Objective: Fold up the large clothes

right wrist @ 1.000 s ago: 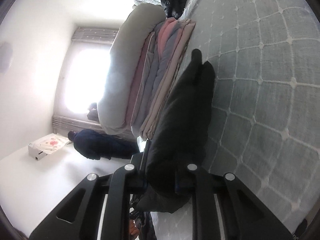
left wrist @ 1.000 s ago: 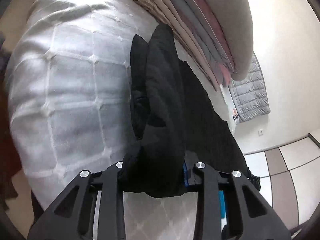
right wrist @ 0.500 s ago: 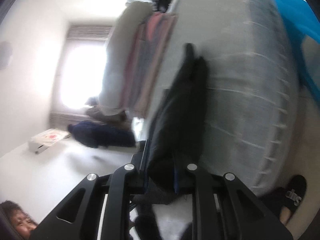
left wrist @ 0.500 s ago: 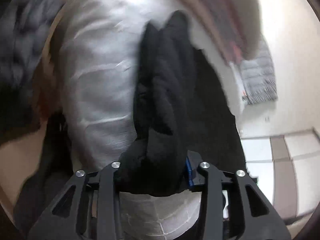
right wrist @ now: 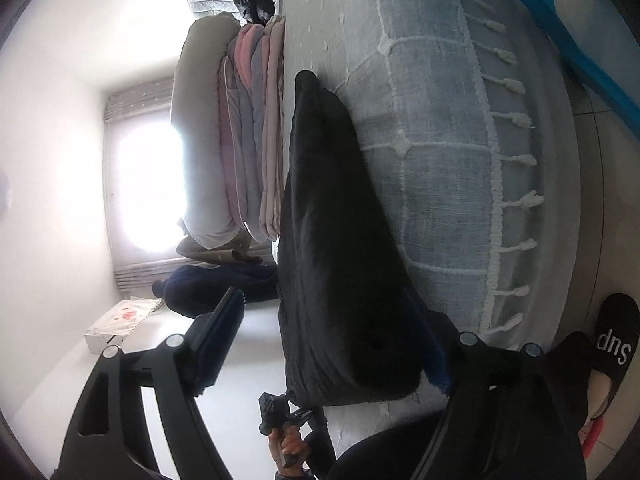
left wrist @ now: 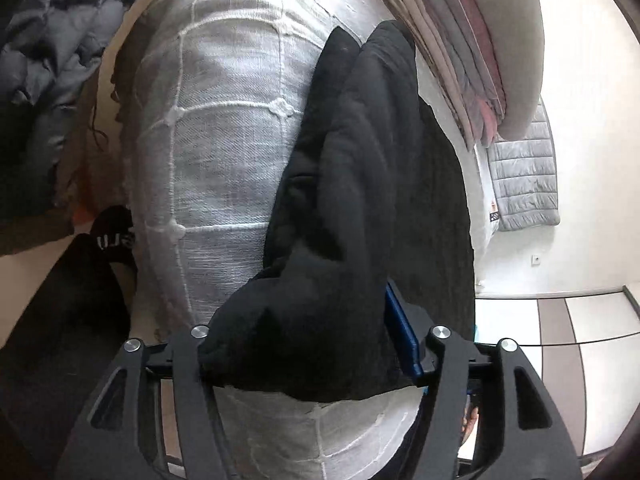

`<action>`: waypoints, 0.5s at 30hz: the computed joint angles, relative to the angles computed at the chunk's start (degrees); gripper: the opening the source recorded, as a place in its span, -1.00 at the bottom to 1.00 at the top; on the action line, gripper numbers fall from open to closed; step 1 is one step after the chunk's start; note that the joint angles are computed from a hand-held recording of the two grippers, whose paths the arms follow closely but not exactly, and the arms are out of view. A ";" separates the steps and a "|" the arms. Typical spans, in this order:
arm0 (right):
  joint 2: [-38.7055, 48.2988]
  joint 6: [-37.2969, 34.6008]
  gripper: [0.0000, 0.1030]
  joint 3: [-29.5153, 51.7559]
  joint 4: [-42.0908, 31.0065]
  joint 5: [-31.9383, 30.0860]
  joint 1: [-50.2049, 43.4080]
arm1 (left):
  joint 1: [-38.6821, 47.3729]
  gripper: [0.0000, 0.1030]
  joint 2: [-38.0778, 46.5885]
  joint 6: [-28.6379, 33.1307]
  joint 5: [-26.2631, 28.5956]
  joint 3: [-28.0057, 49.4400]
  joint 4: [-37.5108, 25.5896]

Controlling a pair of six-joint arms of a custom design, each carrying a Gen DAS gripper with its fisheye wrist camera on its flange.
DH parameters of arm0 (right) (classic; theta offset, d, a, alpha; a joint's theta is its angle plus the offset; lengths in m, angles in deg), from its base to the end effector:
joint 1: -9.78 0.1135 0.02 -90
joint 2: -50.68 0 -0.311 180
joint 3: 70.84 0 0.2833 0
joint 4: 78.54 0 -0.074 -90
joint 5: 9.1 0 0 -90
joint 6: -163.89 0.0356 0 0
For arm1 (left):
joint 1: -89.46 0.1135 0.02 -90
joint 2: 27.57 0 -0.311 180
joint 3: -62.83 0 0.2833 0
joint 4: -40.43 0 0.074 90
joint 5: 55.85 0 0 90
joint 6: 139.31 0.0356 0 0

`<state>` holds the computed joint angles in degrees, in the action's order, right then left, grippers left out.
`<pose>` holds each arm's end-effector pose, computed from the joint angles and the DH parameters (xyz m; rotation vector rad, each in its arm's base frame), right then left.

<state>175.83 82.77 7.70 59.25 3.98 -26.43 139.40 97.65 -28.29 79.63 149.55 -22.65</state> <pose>0.3395 -0.2056 0.0799 0.8433 2.0791 1.7262 0.2776 0.2907 0.0943 -0.7678 2.5282 -1.0564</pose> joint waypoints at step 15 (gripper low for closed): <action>-15.66 18.83 -0.60 -12.90 27.66 0.62 2.26 | 0.15 -0.48 -6.10 3.75 5.28 -2.89 -2.11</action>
<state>160.17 101.60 -5.20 86.90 4.60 -24.17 139.55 91.55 -24.54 84.91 146.66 -24.76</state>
